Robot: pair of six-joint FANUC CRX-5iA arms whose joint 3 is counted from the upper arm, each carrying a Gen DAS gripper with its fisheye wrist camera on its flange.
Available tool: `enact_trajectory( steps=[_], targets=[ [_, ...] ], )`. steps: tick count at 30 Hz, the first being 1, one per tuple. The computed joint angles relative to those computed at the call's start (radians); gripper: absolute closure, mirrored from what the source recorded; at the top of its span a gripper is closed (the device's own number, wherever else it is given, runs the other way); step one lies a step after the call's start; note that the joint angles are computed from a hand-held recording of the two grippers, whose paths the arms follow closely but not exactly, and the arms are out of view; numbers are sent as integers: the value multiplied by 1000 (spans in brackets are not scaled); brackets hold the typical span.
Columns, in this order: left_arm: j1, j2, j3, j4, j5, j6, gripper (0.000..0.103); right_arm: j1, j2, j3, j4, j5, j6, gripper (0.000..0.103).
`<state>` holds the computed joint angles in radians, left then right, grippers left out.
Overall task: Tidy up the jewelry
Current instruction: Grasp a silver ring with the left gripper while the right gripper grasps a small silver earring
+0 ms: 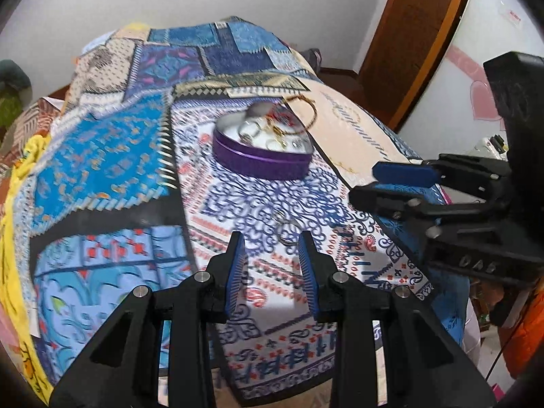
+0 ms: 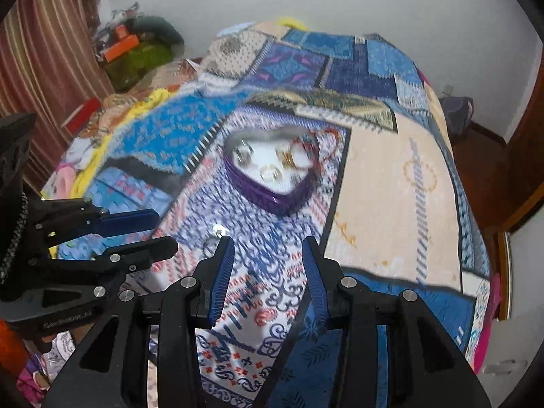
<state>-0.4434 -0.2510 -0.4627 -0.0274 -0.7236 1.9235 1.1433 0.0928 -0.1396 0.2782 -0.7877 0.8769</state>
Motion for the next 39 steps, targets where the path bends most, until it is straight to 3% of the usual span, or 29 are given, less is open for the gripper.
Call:
enact_trajectory(
  steps=[8, 16, 17, 18, 19, 21, 30, 39],
  targets=[
    [-9, 80, 17, 37, 16, -38, 71, -17, -3, -18, -46, 1, 7, 65],
    [-4, 102, 0, 54, 84, -58, 72, -32, -10, -17, -67, 1, 19, 65],
    [-8, 100, 1, 39, 87, -45, 74, -31, -10, -17, -62, 2, 18, 65],
    [-11, 100, 8, 19, 80, -30, 82, -30, -9, -16, -61, 2, 17, 65],
    [-7, 98, 3, 29, 81, -42, 82, -30, -9, -15, -63, 3, 17, 65],
    [5, 83, -9, 43, 86, -50, 82, -29, -5, -5, -76, 4, 24, 65],
    [41, -29, -36, -75, 36, 57, 82, -6, 76, 89, -127, -36, 127, 65],
    [87, -126, -105, -74, 39, 50, 82, -4, 156, 193, -189, -88, 241, 65]
  ],
)
